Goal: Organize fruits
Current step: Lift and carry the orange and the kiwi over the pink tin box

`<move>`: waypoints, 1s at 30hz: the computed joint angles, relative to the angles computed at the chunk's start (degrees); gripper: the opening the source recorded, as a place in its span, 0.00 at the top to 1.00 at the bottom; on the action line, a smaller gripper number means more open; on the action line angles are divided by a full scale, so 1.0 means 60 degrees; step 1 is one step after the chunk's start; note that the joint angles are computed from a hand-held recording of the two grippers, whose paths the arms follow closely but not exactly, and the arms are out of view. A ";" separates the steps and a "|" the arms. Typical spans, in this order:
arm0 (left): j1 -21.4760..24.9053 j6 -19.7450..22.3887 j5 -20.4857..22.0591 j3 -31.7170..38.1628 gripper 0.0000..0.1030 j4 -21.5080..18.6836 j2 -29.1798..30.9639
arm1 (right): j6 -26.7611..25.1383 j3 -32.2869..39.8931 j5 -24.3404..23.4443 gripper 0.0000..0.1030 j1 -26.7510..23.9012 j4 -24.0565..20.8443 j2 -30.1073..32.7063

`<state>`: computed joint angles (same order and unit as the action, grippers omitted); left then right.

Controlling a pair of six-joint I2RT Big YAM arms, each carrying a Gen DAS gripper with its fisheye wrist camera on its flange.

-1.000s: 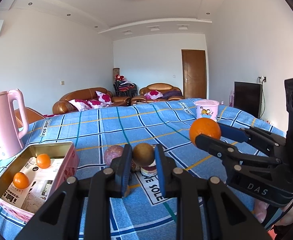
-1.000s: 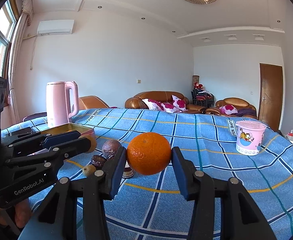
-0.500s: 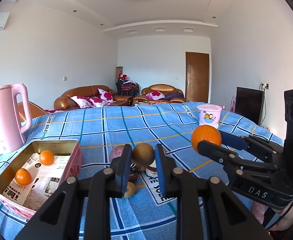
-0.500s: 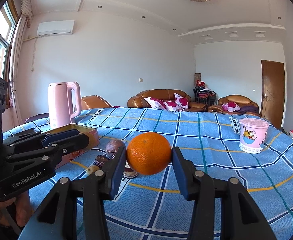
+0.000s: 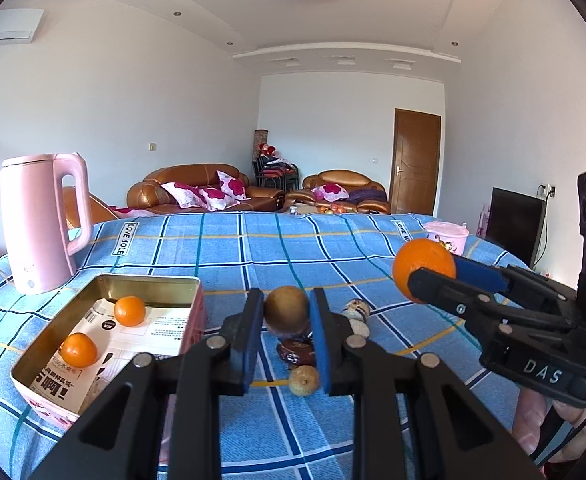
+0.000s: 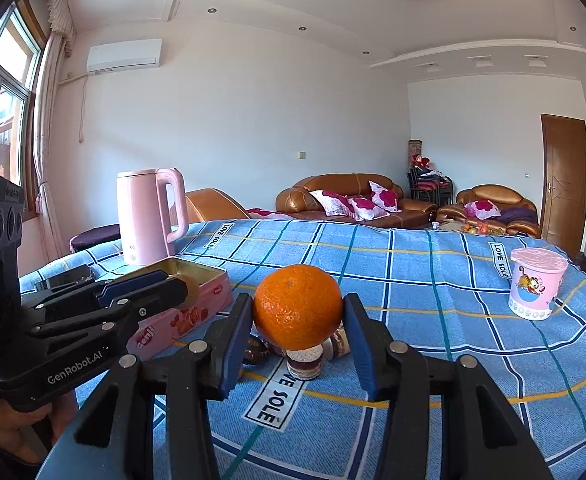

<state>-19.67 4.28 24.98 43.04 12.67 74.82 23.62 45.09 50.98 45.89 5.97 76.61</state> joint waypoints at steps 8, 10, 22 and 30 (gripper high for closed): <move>0.0350 -0.0035 -0.0069 0.0287 0.76 -0.0328 0.0185 | -0.0654 0.0821 -0.0765 0.53 -0.0187 -0.0159 0.0446; 0.0451 -0.0052 -0.0078 0.0402 0.76 -0.0457 0.0287 | -0.0785 0.1037 -0.0943 0.53 -0.0222 -0.0201 0.0583; 0.1168 -0.0164 -0.0141 0.1116 0.76 -0.1105 0.0931 | -0.1152 0.2261 -0.1908 0.53 -0.0432 -0.0564 0.1497; 0.1445 -0.0153 -0.0263 0.1446 0.76 -0.1517 0.1259 | -0.1243 0.2922 -0.2449 0.53 -0.0540 -0.0853 0.2007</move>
